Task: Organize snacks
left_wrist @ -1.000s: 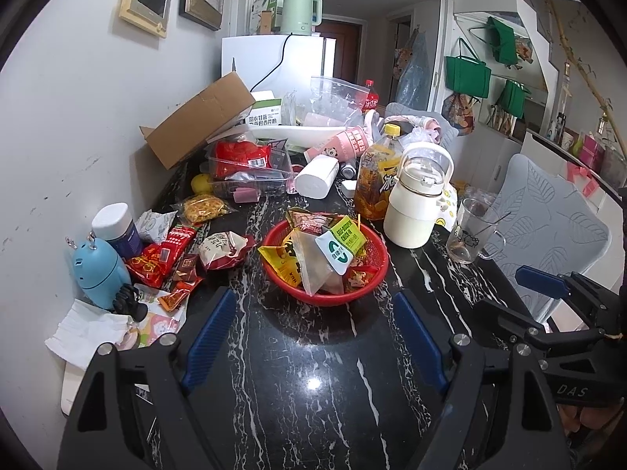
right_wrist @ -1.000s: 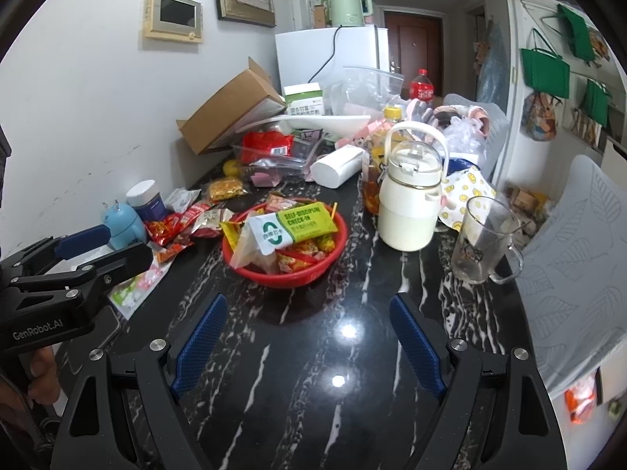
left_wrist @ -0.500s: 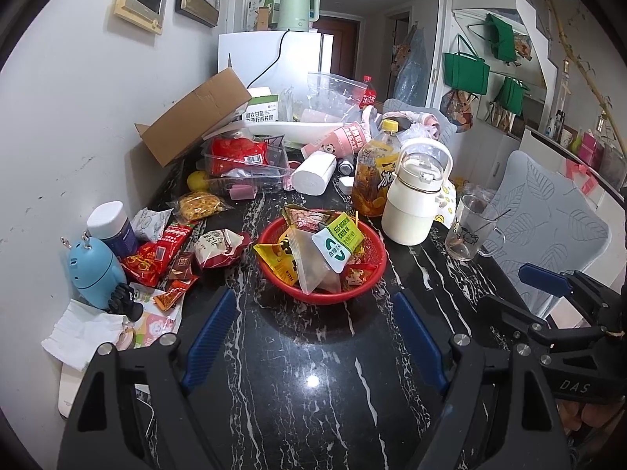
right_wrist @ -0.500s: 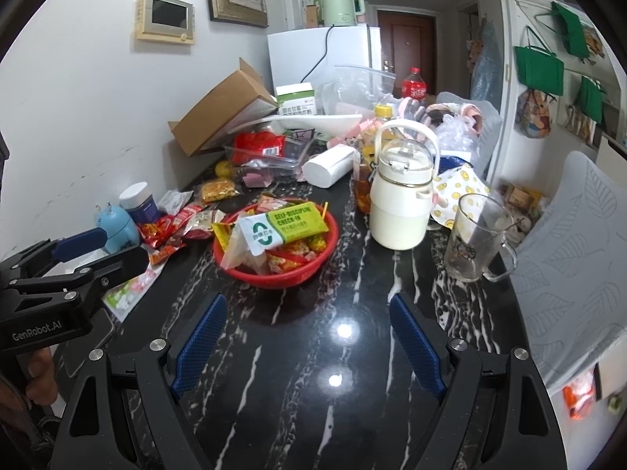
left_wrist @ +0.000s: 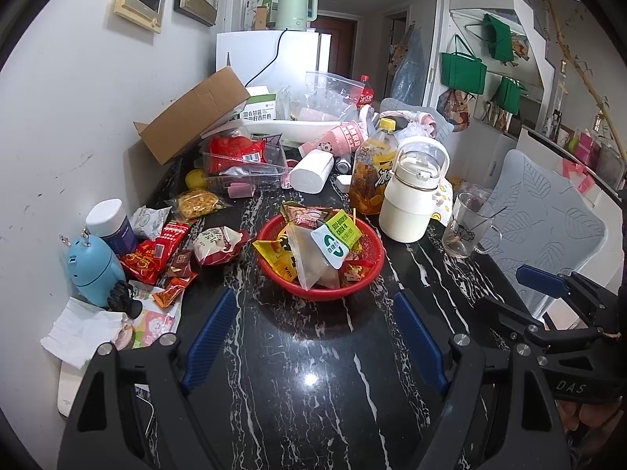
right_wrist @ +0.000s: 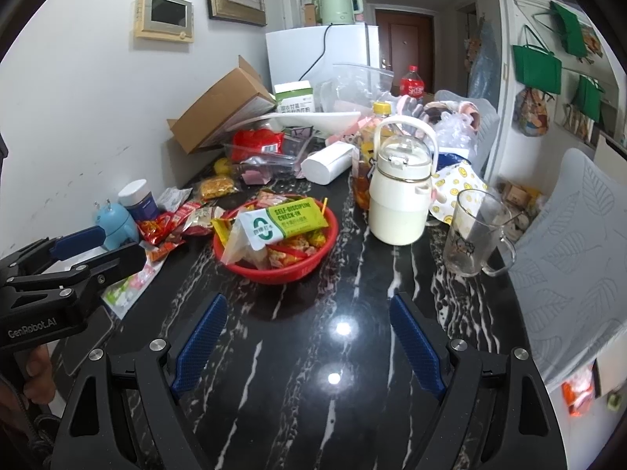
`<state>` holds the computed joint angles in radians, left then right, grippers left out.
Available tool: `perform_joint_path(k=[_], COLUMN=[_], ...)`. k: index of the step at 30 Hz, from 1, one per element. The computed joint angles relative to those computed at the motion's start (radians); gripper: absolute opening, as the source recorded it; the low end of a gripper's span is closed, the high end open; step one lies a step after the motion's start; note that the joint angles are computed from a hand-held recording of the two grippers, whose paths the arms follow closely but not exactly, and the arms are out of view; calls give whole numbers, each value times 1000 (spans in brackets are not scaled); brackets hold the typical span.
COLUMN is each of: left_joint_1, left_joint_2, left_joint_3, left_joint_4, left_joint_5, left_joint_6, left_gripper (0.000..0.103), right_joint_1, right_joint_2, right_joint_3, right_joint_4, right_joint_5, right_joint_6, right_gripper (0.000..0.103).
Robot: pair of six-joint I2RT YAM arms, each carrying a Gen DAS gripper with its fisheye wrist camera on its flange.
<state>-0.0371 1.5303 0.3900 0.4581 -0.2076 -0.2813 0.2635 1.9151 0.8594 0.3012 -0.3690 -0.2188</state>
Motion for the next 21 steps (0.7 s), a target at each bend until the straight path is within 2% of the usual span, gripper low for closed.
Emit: perform_joint_path(k=[15,21], left_joint_1=[7,-3], left_joint_2=[-19,-13], left_joint_3=[-6,1], left_joint_4=[-25,-30], left_joint_5=[-4,-34], left_joint_6=[16,20], left_gripper=[82,82], right_joint_1=[10,10], right_joint_2=[-7,-6], right_joint_3=[-9,-7], right_joint_4=[0,0], right_joint_5=[11,14], right_joint_6=[1,0], right_gripper=[86,86])
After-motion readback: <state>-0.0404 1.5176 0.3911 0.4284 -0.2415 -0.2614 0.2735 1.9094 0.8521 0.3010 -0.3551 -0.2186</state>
